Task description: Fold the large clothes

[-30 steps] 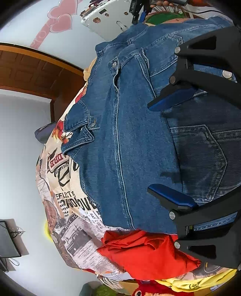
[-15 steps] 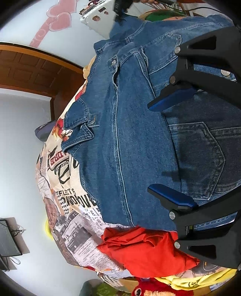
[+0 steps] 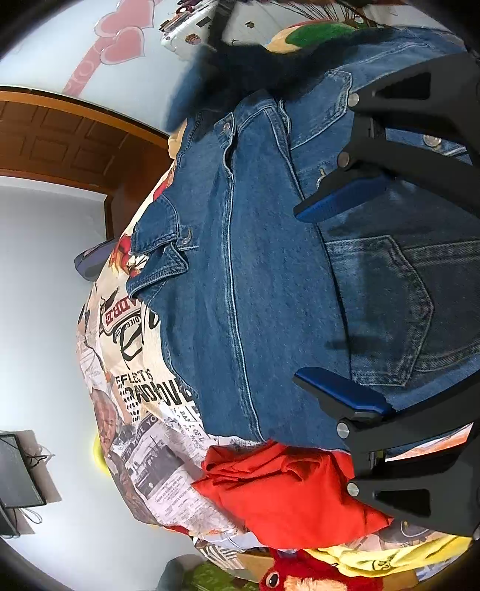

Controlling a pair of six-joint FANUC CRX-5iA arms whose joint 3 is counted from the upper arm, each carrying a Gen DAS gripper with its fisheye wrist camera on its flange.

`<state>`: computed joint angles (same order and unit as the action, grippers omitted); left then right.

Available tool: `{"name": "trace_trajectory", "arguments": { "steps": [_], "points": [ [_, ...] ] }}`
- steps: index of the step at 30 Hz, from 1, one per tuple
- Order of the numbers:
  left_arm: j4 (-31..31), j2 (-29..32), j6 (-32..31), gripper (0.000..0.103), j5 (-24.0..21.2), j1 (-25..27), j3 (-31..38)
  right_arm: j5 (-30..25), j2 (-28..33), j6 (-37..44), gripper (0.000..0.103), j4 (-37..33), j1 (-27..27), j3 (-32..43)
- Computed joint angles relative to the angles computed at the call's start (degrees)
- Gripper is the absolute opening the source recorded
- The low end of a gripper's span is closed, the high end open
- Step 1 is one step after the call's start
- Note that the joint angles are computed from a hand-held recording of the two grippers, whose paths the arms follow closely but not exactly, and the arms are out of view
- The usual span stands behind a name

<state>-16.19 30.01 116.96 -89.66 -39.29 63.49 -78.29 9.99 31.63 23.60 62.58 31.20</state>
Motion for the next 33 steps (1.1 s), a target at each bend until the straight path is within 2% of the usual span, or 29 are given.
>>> {"name": "trace_trajectory", "arguments": {
  "steps": [5, 8, 12, 16, 17, 20, 22, 26, 31, 33],
  "points": [
    [0.53, -1.24, 0.55, 0.080, 0.53, 0.33, -2.05, -4.43, 2.81, 2.51, 0.015, -8.67, -1.34, 2.63],
    [0.62, -1.37, 0.61, 0.080, 0.61, 0.26, -2.36, -9.92, 4.87, 5.44, 0.023, -15.06, -2.64, 7.49],
    [0.96, -0.77, 0.62, 0.080, 0.57, 0.07, -1.56, -12.55, 4.53, 6.74, 0.041, -14.68, -1.94, 9.36],
    [0.90, 0.42, -0.02, 0.080, 0.25, -0.44, 0.71, -9.58, 0.52, 3.49, 0.048, -9.79, -0.64, 5.06],
    [0.82, 0.63, -0.18, 0.080, 0.19, -0.55, 1.14, -8.37, -0.55, 1.77, 0.049, -8.28, -0.57, 3.52],
    [0.68, 2.06, -0.83, 0.080, -0.36, -1.04, 3.89, -6.10, -4.22, -6.11, 0.064, -0.87, 0.02, -2.73],
    [0.93, 2.84, -1.18, 0.080, -0.59, -1.14, 5.26, -6.36, -5.88, -10.32, 0.066, 1.28, -1.11, -5.67],
    [1.27, 4.36, -1.74, 0.080, -1.32, -1.44, 7.82, -4.43, -9.08, -16.45, 0.066, -2.14, -4.92, -10.45],
    [1.58, 6.14, -2.46, 0.080, -2.73, -1.47, 10.42, 4.67, -14.36, -27.07, 0.066, -9.05, -10.11, -19.10],
    [1.84, 6.20, -2.28, 0.080, -2.86, -1.33, 10.41, 6.05, -14.58, -30.10, 0.066, -9.53, -10.92, -20.34]
  ]
}}
